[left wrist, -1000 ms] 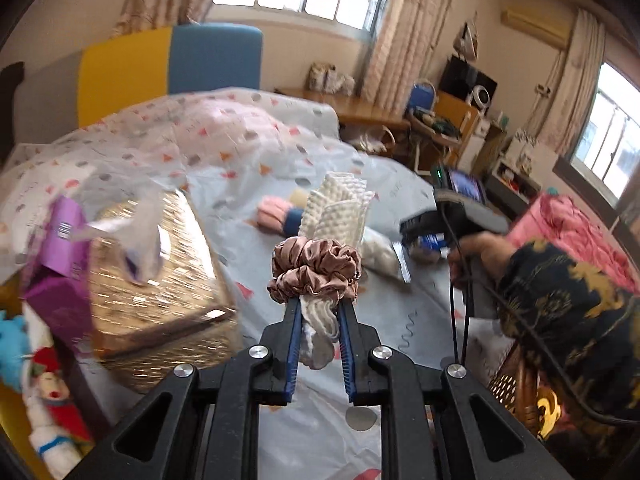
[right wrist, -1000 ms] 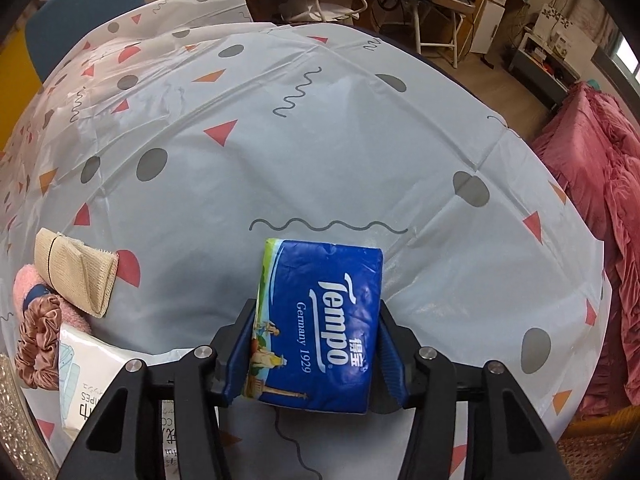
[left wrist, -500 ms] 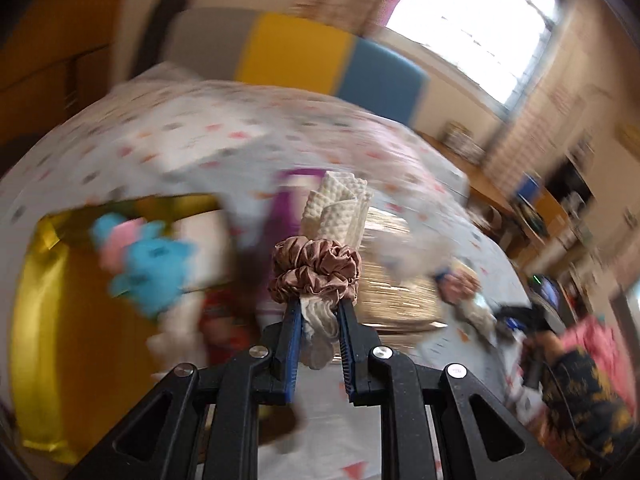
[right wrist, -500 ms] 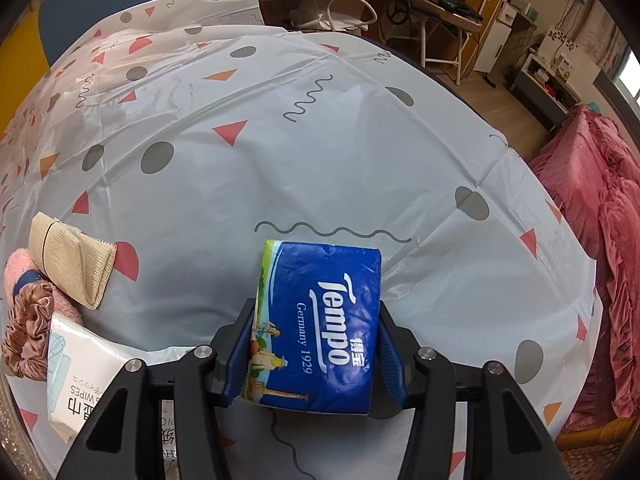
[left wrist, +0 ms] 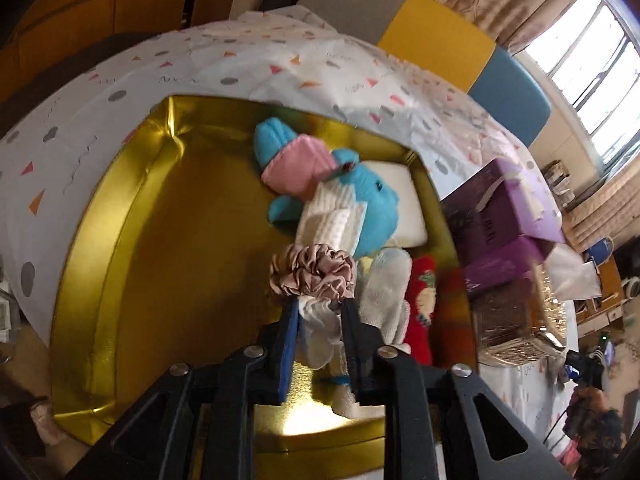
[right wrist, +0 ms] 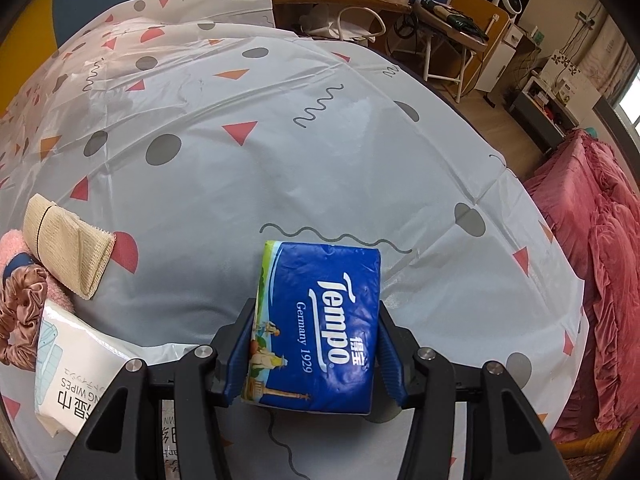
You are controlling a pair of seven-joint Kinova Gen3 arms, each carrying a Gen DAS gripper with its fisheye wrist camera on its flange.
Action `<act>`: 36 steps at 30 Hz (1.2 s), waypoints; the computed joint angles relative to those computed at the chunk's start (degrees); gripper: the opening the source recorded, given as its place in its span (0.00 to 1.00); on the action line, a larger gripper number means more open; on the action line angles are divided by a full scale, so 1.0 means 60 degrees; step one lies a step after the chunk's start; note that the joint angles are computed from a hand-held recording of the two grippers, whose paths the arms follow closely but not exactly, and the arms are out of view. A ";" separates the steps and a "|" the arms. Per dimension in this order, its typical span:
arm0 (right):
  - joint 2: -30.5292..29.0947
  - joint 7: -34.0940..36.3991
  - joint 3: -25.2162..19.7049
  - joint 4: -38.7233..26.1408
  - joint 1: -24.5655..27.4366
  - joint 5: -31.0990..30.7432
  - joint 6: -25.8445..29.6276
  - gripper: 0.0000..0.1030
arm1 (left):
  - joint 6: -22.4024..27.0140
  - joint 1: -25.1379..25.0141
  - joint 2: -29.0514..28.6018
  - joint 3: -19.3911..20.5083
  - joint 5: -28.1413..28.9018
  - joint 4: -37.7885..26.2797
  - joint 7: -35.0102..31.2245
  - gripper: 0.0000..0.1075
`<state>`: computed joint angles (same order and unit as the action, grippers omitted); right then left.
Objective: Organize soft objects
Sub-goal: 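Place the white cloth in the gold tray and open the left tool, then carry the Tempo tissue pack into the gold tray and open the right tool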
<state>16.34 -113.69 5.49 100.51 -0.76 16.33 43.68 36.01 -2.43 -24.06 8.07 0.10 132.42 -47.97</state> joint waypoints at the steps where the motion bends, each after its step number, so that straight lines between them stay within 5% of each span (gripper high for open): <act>1: -0.0006 -0.0016 -0.0001 0.0003 -0.0016 0.0011 0.0008 0.52 | -0.0094 0.0063 0.0091 -0.0070 0.0076 0.0036 -0.0068 0.31; 14: -0.0014 0.0177 -0.0015 -0.0019 0.0173 -0.0239 -0.0063 0.52 | 0.1032 -0.0802 -0.0354 0.2882 -0.2554 -0.0512 0.2329 0.56; 36: -0.0025 0.0507 0.0017 -0.0157 0.0507 -0.0807 -0.0051 0.52 | 0.1669 -0.0821 -0.0760 0.4248 -0.3498 -0.1076 0.2902 0.72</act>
<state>16.20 -110.65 5.60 99.57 2.28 11.49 43.37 46.03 -7.36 -28.63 33.56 -20.88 125.96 -30.55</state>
